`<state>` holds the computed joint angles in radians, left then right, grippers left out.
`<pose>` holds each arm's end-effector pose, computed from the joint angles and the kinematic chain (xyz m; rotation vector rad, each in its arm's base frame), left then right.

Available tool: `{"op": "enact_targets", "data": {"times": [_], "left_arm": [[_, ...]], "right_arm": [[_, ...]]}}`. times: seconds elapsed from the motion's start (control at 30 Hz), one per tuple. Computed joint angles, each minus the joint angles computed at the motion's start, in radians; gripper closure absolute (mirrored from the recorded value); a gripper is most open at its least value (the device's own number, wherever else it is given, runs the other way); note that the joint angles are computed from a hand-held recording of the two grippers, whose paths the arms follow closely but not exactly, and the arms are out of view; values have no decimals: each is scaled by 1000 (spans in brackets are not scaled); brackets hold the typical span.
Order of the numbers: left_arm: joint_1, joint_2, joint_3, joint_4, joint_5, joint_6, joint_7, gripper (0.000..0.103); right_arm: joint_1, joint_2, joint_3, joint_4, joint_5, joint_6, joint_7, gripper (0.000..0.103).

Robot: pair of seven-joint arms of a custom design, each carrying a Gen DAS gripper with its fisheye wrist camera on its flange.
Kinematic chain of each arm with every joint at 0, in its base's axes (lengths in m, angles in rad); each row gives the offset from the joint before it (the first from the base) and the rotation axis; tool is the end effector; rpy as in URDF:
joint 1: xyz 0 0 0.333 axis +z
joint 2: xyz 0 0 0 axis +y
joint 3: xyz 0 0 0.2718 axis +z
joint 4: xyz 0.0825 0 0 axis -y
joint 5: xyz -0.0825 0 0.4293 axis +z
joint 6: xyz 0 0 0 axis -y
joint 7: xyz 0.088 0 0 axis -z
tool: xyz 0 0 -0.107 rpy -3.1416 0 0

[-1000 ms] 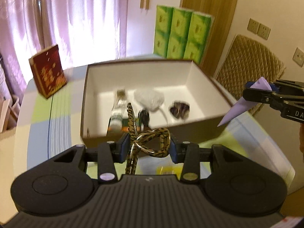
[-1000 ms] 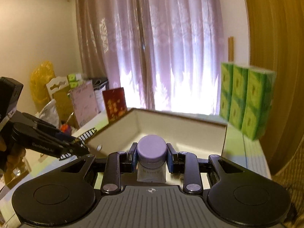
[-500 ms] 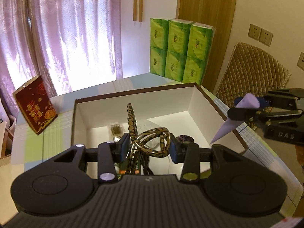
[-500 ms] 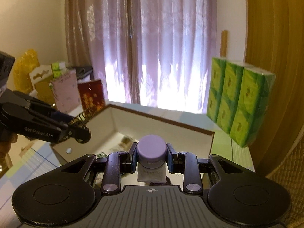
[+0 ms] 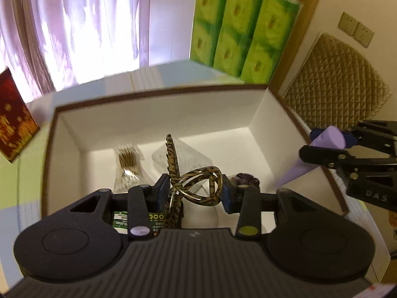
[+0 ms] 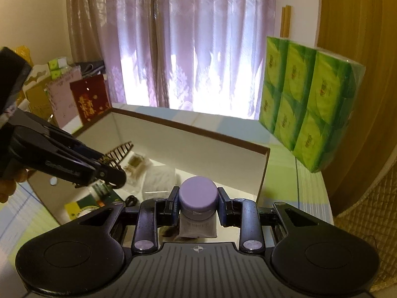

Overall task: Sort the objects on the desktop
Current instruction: 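Lower both items into the brown box and open both tools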

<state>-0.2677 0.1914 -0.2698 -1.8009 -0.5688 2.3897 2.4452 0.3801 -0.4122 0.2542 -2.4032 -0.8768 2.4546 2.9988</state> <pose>0.5863 -0.3458 0.4252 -0.7591 2.8670 -0.9847 0.4183 0.3097 0.4521 -1.5329 1.8937 -0.8753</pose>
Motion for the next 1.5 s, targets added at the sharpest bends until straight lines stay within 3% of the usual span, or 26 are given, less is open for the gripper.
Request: {"op": "enact_targets", "data": {"times": [0.17,0.23,0.3,0.77,0.87,0.9,0.93,1.0,1.13,1.43,1.5], "left_arm": [[-33,121,19,117,137,-48,-142,69],[-39,149,22,143,164,-39,-171,64],[-38,171,19,169,175,-36,-179,57],[-29,177,16,177,196,-3,-156,57],[-36,174,22,171,217,23,-172,56],[-37,174,23,171,221,28,-178,55],[-37,174,24,171,223,31,-184,55],[-32,170,22,169,218,33,-184,50],[-20,135,14,129,199,64,-144,48],[-6,33,9,3,153,108,-62,31],[-4,11,10,-19,141,107,-57,23]], "right_arm": [[-4,34,-19,15,16,13,-38,76],[-6,46,-25,21,22,17,-54,76],[-10,58,-30,27,25,20,-63,76],[-6,165,-65,101,99,-21,-188,76],[-14,182,-57,120,55,-51,-163,76],[-16,184,-57,122,38,-50,-151,68],[-18,181,-56,120,23,-51,-132,48],[-24,161,-45,104,-36,-48,-58,22],[-19,116,-43,67,-57,-15,-23,22],[14,86,-44,33,67,9,-84,13],[19,88,-37,35,78,5,-92,9]]}}
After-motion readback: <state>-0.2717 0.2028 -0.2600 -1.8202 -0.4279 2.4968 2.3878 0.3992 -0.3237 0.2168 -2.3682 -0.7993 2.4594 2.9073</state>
